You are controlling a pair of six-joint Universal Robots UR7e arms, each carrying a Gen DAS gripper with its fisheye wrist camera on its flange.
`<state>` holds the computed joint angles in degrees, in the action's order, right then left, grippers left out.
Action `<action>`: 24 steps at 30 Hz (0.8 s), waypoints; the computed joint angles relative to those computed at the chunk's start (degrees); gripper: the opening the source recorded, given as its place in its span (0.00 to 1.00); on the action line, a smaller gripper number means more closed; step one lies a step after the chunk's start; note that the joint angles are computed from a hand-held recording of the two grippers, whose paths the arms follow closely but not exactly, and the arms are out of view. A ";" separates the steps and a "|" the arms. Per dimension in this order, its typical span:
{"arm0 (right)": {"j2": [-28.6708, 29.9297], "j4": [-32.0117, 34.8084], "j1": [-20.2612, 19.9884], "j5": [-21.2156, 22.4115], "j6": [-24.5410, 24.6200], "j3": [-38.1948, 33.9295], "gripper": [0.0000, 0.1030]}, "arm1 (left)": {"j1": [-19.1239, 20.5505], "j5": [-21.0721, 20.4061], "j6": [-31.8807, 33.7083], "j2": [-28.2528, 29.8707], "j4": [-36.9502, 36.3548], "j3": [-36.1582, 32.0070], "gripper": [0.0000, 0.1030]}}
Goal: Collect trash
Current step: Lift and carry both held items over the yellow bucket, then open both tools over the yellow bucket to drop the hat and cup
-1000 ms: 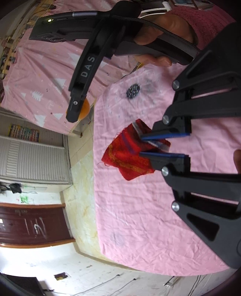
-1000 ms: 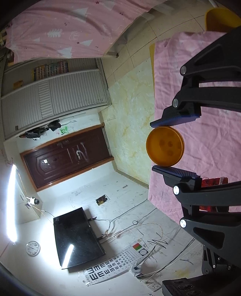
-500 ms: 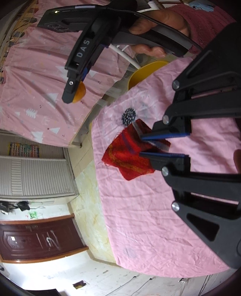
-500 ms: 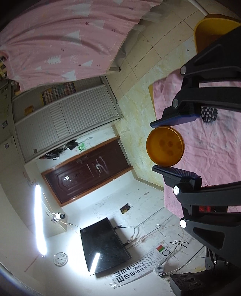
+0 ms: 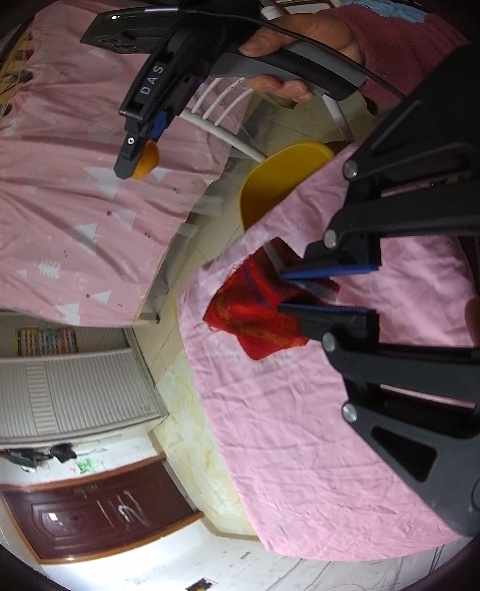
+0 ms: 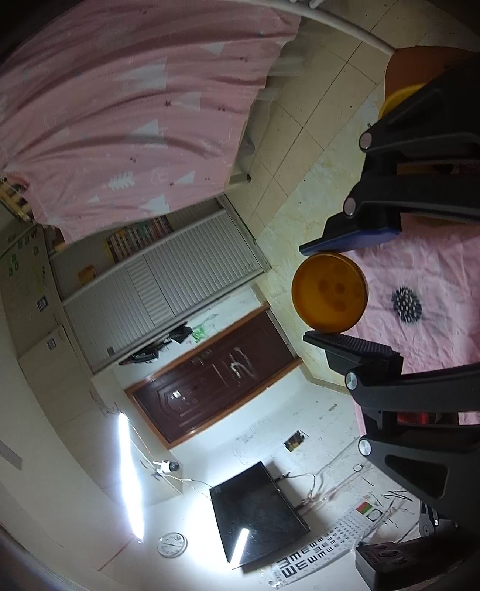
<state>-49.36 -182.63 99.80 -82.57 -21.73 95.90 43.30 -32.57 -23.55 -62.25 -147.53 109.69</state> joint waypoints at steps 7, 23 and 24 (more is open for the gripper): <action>-2.29 -1.73 -3.31 -0.64 -0.09 1.95 0.34 | 0.09 -1.58 2.78 4.58 0.32 -3.97 0.11; -3.70 -4.59 -8.89 -0.34 2.24 2.77 0.34 | 1.31 -4.63 7.38 15.96 5.80 -15.29 0.11; -3.63 -4.30 -9.17 -0.33 2.29 2.53 0.34 | 1.51 -4.70 7.46 16.61 6.28 -16.07 0.11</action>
<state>-52.99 -186.93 90.62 -82.90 -19.44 98.43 44.81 -37.27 -16.09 -45.63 -141.25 93.62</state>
